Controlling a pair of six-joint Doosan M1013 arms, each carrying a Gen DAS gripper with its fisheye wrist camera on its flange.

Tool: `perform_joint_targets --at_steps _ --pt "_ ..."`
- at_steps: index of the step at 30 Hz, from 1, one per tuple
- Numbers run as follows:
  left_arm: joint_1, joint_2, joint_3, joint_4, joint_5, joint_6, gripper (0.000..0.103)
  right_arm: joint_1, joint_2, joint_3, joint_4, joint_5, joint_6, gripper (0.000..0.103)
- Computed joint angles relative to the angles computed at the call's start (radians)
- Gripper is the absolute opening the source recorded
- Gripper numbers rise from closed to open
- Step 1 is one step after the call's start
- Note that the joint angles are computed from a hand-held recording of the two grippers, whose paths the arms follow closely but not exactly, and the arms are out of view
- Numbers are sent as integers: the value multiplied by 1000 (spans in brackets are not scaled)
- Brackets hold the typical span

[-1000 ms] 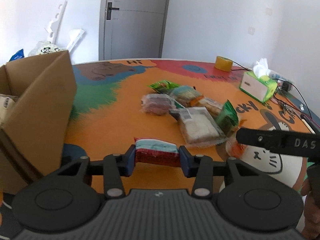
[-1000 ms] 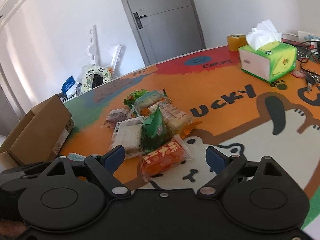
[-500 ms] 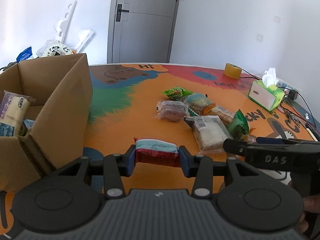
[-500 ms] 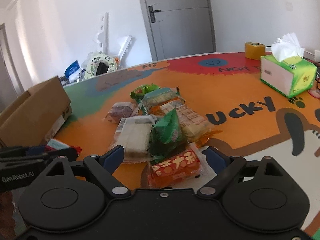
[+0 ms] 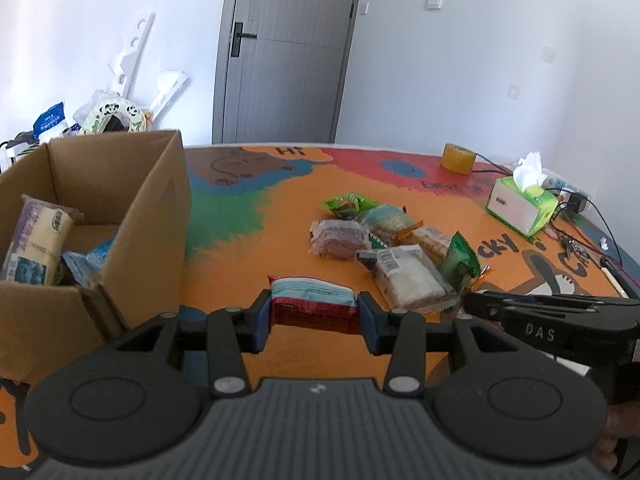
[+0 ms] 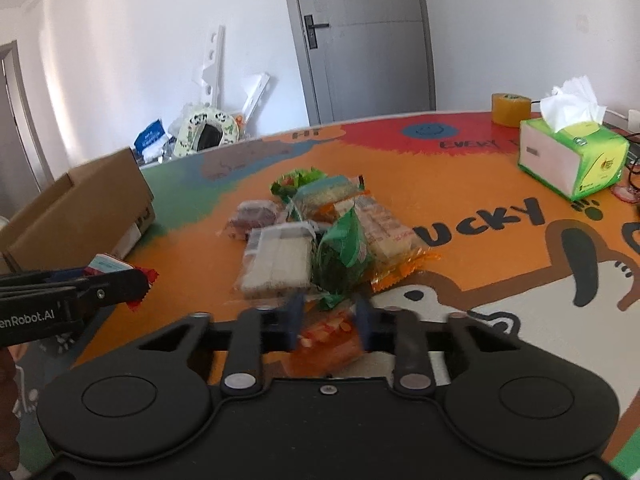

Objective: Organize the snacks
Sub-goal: 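Carry the red-and-white and orange packets toward the cardboard box with both tools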

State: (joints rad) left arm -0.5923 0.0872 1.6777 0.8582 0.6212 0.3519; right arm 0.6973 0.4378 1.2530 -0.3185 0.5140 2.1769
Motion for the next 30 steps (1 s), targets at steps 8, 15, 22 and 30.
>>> perform_joint_targets --at_steps 8,15,22,30 --pt "-9 -20 9 60 -3 -48 44 3 -19 22 -26 -37 41 1" --pt "-14 -38 11 123 3 -98 44 6 -43 42 -64 -99 88 1" --pt "-11 -64 19 198 3 -158 44 13 -45 31 -52 -135 75 1" --pt "3 -85 29 258 25 -221 44 10 -36 2 -71 -55 129 24"
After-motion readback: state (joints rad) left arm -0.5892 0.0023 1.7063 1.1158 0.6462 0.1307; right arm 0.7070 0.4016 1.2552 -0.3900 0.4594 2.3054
